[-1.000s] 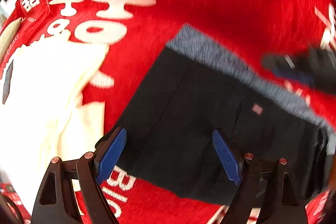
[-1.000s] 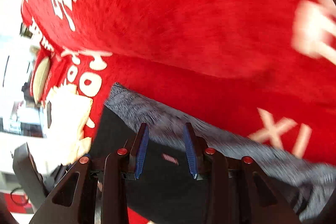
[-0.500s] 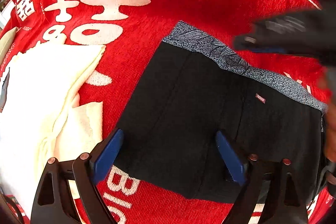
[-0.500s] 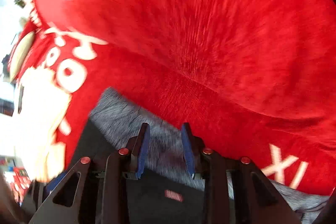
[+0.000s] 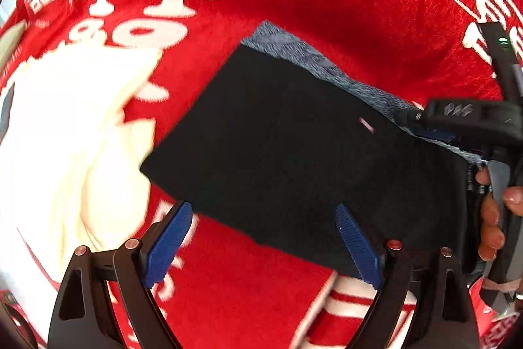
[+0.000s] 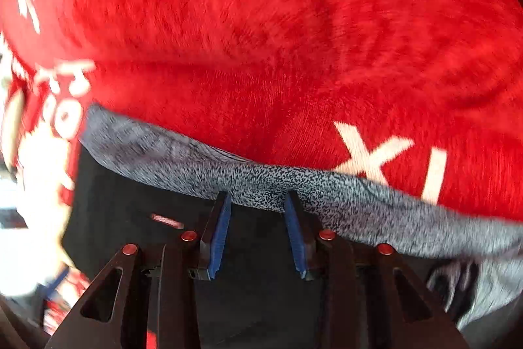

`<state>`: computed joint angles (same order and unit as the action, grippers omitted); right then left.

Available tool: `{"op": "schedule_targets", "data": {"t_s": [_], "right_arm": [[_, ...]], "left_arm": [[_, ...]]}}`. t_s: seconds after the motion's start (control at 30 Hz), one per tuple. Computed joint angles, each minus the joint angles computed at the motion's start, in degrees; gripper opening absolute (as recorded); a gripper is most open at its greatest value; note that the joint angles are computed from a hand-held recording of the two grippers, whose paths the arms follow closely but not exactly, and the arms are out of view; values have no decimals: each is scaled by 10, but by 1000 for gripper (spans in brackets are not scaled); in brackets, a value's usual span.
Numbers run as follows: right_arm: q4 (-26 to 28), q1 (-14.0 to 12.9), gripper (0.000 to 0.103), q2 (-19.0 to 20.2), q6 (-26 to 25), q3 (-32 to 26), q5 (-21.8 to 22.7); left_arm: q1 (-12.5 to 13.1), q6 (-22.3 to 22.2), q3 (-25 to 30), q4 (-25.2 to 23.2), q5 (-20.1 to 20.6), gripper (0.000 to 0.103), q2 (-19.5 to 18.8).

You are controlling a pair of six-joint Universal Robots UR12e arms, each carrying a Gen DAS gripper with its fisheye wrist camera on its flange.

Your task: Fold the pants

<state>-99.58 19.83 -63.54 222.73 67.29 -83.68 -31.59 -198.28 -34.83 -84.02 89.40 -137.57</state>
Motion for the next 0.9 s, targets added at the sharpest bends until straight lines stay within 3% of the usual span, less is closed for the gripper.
{"op": "schedule_targets", "data": {"t_s": [0.1, 0.2, 0.33, 0.57, 0.67, 0.8, 0.9], "right_arm": [[-11, 4, 62, -27, 2, 11, -13], [7, 12, 66, -60, -18, 22, -53], [60, 14, 67, -107, -13, 48, -93], [118, 4, 67, -169, 56, 113, -105], [120, 4, 67, -184, 83, 129, -108], [111, 5, 68, -191, 89, 140, -118], [98, 3, 77, -191, 87, 157, -103]], "left_arm": [[-1, -15, -7, 0, -11, 90, 8], [-3, -24, -13, 1, -23, 90, 13], [-11, -23, -6, -12, -20, 90, 10], [-26, -11, 11, -41, -38, 90, 2], [-35, -11, 43, -84, -17, 90, -14], [-40, -23, 46, -87, -15, 90, -15], [-41, -34, 50, -92, -16, 90, -17]]}}
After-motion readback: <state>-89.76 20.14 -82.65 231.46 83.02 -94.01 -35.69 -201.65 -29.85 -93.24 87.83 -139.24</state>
